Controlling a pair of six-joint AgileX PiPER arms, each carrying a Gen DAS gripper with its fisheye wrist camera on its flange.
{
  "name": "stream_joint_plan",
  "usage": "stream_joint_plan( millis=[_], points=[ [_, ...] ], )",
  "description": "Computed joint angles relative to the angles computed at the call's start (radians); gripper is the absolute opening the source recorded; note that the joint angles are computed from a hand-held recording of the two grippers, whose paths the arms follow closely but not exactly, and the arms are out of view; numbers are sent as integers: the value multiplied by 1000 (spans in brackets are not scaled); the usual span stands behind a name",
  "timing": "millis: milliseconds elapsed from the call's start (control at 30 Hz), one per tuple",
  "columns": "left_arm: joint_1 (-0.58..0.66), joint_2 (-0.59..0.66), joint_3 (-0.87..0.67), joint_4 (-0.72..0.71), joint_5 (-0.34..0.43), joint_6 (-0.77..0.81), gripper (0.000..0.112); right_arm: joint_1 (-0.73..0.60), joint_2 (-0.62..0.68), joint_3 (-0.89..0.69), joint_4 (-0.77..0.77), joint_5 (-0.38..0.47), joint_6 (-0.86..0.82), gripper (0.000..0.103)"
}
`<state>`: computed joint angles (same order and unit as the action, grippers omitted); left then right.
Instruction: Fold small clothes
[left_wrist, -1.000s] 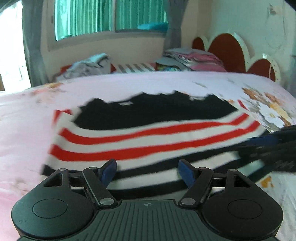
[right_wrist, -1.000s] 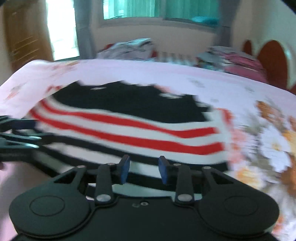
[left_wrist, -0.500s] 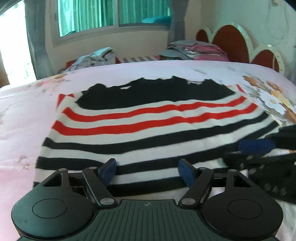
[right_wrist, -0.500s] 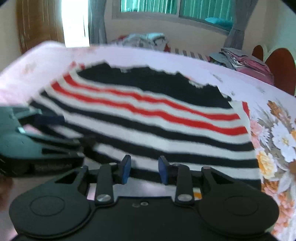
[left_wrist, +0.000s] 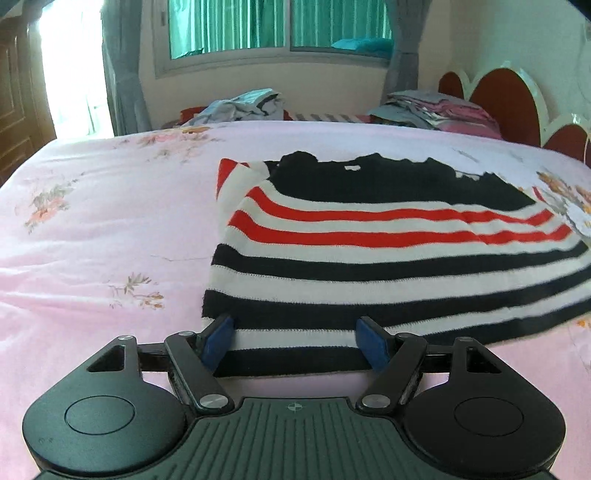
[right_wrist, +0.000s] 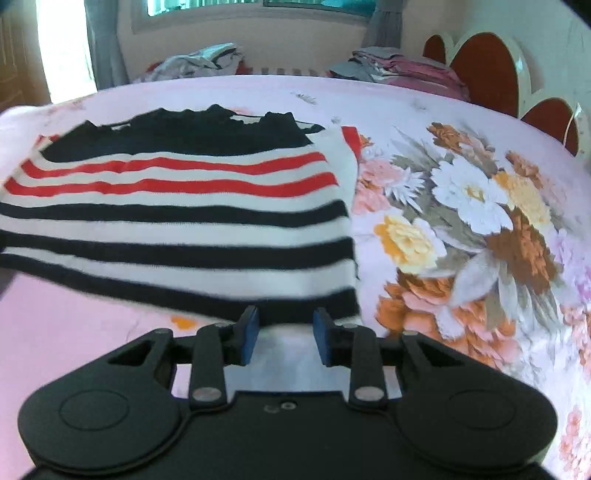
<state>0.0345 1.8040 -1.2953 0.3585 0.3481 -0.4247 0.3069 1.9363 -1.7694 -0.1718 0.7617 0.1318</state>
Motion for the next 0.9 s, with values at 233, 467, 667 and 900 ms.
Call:
stream_joint_plan(
  millis=[233,467,667,900],
  points=[
    [-1,9,-5,8,-2,-38,73,-116,90,-162,280,60,-125,35],
    [32,-9,23,-123,-48,77,73,-97,93,-170,229,157,-158,10],
    [21,-2,26,-50,-45,25,73,-62,7,-8,72,18,53,28],
    [28,-8,33,-52,-36,29,73,-28,-28,24,140,-26,-100,17]
  ],
)
